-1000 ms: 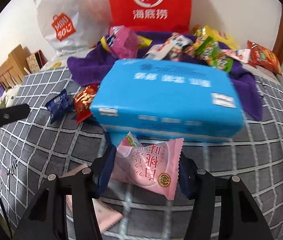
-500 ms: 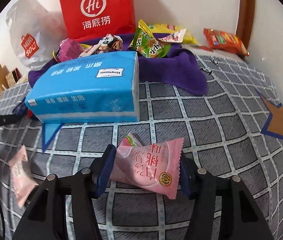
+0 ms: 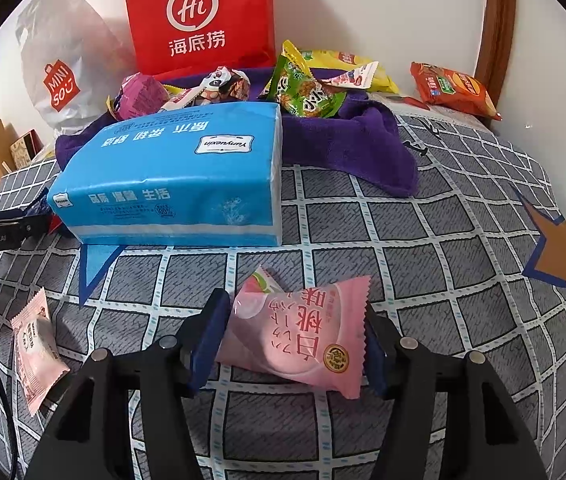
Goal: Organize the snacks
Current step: 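Grasp the blue packet with the left tool while the right tool holds the pink peach packet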
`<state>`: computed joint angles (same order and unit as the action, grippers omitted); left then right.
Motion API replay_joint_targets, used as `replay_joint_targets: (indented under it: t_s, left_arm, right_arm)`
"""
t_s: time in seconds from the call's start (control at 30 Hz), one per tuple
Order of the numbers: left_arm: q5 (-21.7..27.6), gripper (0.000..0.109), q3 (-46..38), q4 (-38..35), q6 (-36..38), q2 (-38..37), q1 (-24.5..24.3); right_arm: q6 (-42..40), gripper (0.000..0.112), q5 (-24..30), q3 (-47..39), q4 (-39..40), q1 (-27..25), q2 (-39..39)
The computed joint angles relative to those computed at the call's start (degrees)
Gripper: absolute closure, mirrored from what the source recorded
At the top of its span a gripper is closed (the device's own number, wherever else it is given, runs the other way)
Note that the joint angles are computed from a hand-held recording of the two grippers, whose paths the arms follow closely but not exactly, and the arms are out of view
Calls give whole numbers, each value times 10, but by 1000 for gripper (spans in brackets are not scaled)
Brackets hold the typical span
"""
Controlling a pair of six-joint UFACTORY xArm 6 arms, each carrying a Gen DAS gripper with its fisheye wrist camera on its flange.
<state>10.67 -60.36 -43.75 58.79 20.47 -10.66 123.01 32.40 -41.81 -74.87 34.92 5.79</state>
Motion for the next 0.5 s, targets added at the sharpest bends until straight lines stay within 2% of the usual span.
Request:
replay_joint_targets:
  t_s: [0.07, 0.1, 0.17, 0.3, 0.5]
  left_arm:
    - [14, 48, -4, -26, 24, -2, 1]
    - [14, 51, -4, -28, 23, -3, 2]
    - [23, 64, -2, -31, 24, -8, 6]
    - [76, 66, 13, -57, 41, -34, 22]
    - [101, 66, 66, -91, 84, -84, 18]
  right_arm:
    - [0, 51, 0, 0, 0, 0, 0]
    - [0, 51, 0, 0, 0, 0, 0]
    - [0, 51, 0, 0, 0, 0, 0]
    - [-3, 52, 2, -1, 2, 0, 1]
    - [20, 54, 2, 6, -9, 2, -7]
